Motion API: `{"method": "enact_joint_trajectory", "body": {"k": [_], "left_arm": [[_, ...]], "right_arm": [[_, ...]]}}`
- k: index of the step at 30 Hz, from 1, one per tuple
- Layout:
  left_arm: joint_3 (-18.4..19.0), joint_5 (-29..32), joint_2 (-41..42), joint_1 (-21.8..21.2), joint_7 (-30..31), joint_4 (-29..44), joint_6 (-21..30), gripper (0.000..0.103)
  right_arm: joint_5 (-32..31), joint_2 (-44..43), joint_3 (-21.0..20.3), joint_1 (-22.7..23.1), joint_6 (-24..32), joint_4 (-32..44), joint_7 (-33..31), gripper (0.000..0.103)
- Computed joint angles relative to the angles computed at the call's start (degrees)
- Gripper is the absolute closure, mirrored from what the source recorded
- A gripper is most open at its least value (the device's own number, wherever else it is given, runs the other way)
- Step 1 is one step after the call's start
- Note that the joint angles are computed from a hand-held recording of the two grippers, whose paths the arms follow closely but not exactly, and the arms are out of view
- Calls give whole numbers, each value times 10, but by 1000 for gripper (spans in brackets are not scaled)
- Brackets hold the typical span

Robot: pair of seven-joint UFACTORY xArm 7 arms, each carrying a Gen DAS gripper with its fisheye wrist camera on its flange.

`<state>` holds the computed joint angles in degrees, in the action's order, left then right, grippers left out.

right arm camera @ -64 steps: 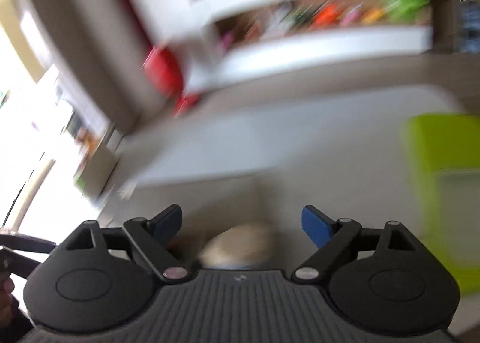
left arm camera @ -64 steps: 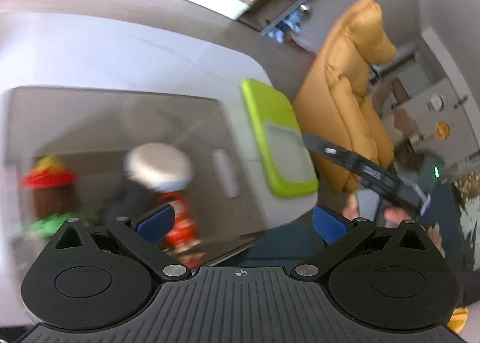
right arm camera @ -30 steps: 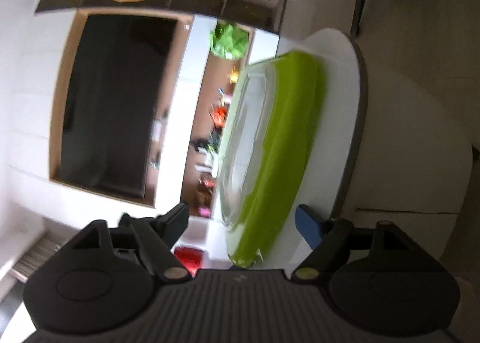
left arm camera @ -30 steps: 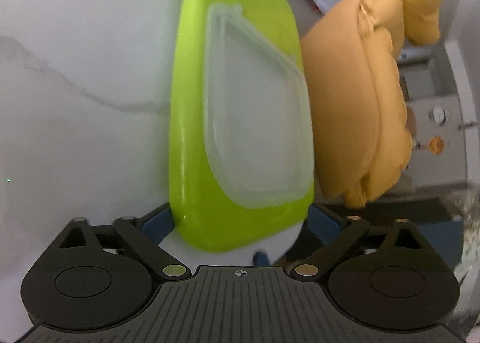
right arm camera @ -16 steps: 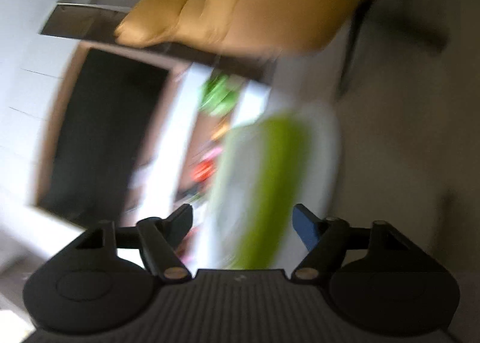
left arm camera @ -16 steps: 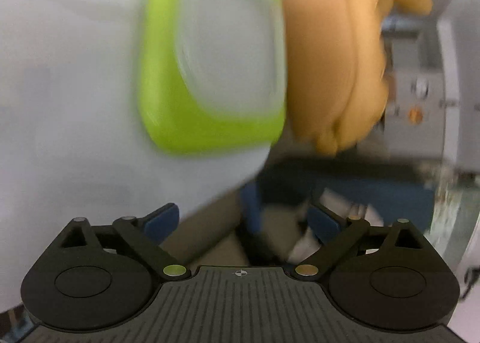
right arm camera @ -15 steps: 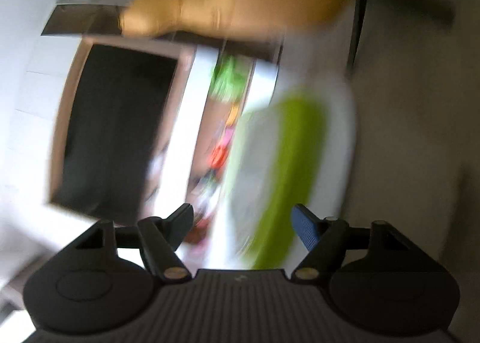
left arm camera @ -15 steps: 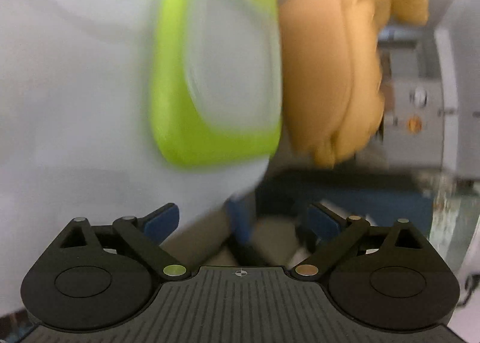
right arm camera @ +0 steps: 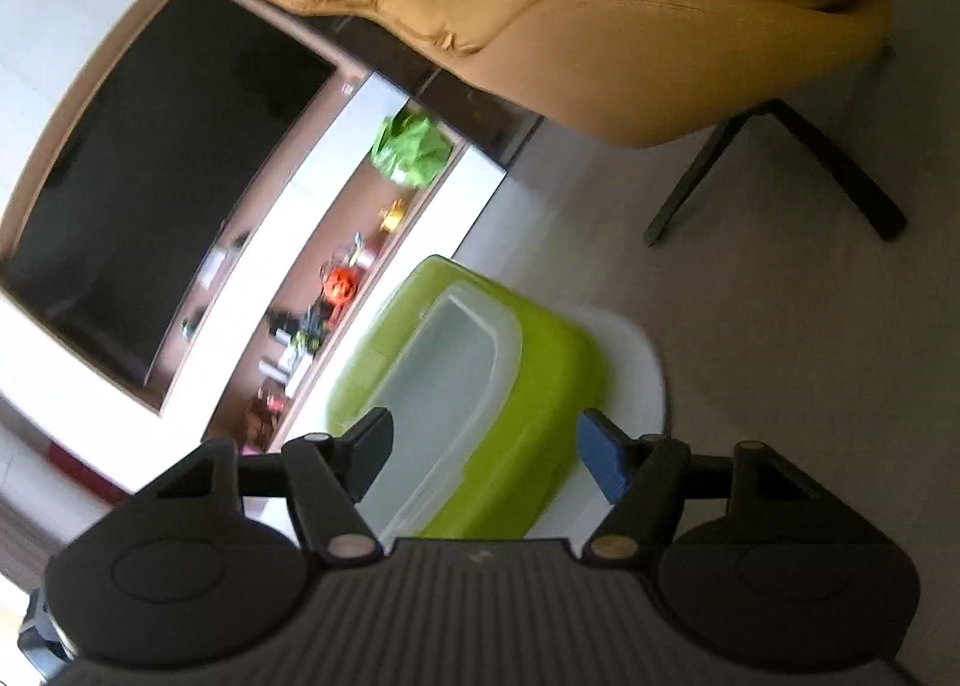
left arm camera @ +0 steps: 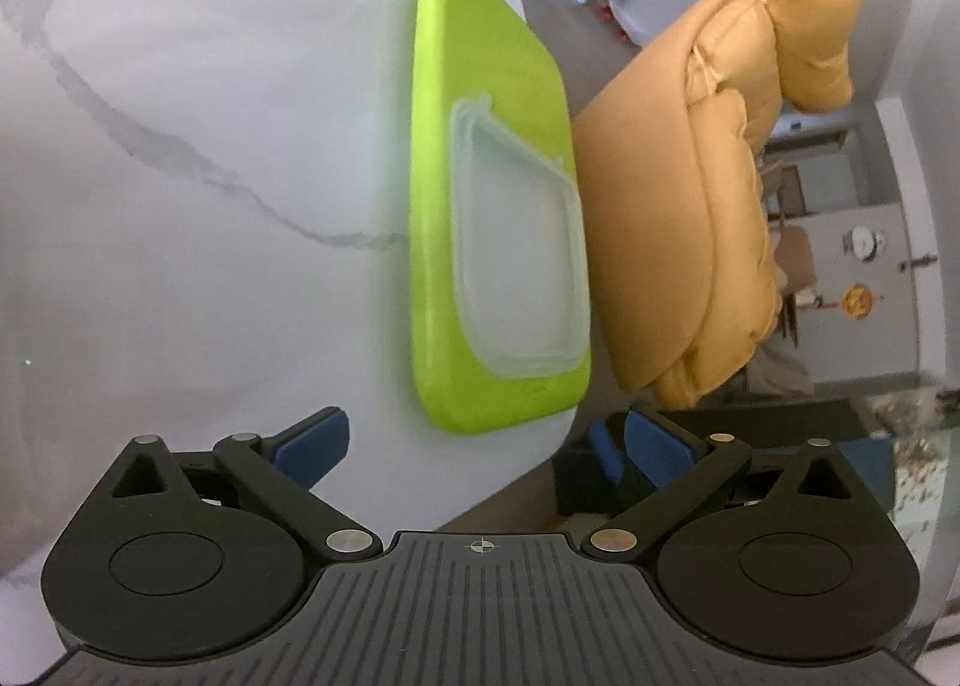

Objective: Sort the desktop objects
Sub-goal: 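Move both tools over to the lime-green lid on the table, then close the right tool on the rim of the lime-green lid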

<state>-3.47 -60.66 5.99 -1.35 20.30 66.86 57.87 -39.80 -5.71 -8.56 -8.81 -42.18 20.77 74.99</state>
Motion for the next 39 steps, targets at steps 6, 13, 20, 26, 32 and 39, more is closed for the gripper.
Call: {"method": "enact_joint_trajectory", "body": {"k": [6, 13, 20, 26, 32, 39], "left_arm": [[2, 23, -1, 1, -4, 7, 10, 0], [-1, 26, 14, 5, -22, 19, 34, 0], [-2, 18, 9, 7, -1, 17, 62, 0], [3, -3, -2, 9, 8, 4, 72, 0], [8, -31, -12, 14, 21, -8, 95, 0], [22, -16, -36, 20, 45, -20, 132, 0]], "right_arm": [[-52, 116, 15, -42, -41, 97, 31, 35], [-5, 220, 88, -72, -72, 186, 28, 49], [-156, 204, 65, -126, -151, 141, 179, 76], [-60, 1, 19, -87, -7, -46, 21, 27], [300, -21, 229, -81, -126, -180, -36, 12], [441, 180, 142, 99, -255, -69, -43, 51]]}}
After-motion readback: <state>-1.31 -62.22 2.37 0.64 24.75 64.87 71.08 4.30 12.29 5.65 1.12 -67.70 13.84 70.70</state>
